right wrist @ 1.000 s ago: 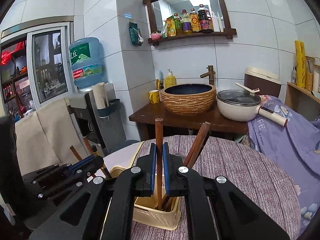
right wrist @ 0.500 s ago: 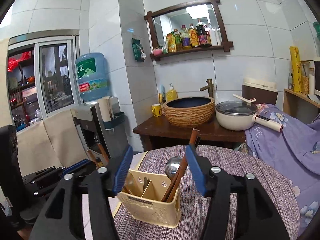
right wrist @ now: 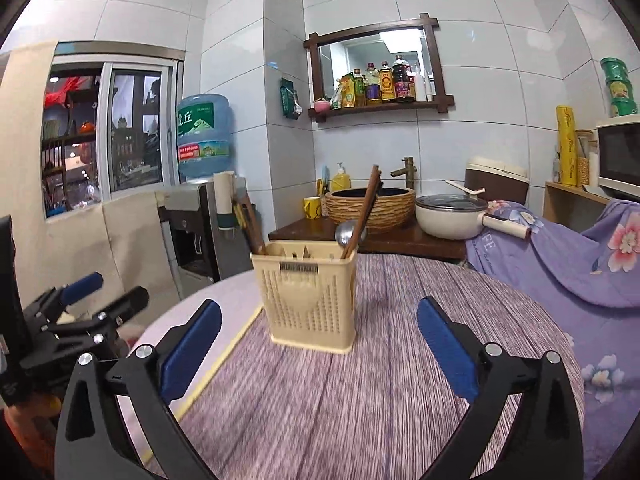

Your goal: Organize utensils

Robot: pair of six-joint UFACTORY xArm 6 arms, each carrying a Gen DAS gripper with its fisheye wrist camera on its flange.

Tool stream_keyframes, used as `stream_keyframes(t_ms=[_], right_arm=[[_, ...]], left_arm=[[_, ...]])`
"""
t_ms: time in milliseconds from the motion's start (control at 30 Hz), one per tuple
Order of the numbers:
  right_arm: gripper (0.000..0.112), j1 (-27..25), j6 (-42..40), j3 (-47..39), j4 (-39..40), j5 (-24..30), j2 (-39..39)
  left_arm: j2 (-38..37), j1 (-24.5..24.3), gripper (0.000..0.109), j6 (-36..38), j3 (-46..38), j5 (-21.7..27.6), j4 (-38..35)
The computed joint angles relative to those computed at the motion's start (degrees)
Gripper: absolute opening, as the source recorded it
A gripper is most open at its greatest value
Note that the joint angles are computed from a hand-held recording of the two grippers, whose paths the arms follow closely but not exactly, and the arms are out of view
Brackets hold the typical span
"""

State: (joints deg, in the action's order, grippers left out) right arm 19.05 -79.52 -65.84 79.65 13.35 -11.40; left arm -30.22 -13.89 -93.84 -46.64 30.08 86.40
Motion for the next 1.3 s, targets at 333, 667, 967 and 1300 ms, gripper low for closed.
stream_keyframes(t_ms=[333, 667, 967, 1300], right_arm=[[0.097, 1.8, -17.7, 14.3, 14.2, -3.4, -12.5], [0.097, 3.6, -25.8, 19.8, 19.3, -4.7, -17.9], [0.097, 3.4, -26.3, 20.0, 19.0, -4.1, -18.1], [0.097, 3.4, -24.9, 20.6, 18.0, -4.1, -18.4]], left_arm=[[-12.7, -6.3, 0.097, 2.8, 12.0, 5.9, -3.7], [-14.8, -10.9, 0.097, 0.8, 13.8, 6.9, -2.9], [-14.2, -11.2, 0.097, 0.9, 13.4, 6.9, -3.4], [-14.7, -10.1, 0.097, 1.3, 13.7, 5.6, -4.5]])
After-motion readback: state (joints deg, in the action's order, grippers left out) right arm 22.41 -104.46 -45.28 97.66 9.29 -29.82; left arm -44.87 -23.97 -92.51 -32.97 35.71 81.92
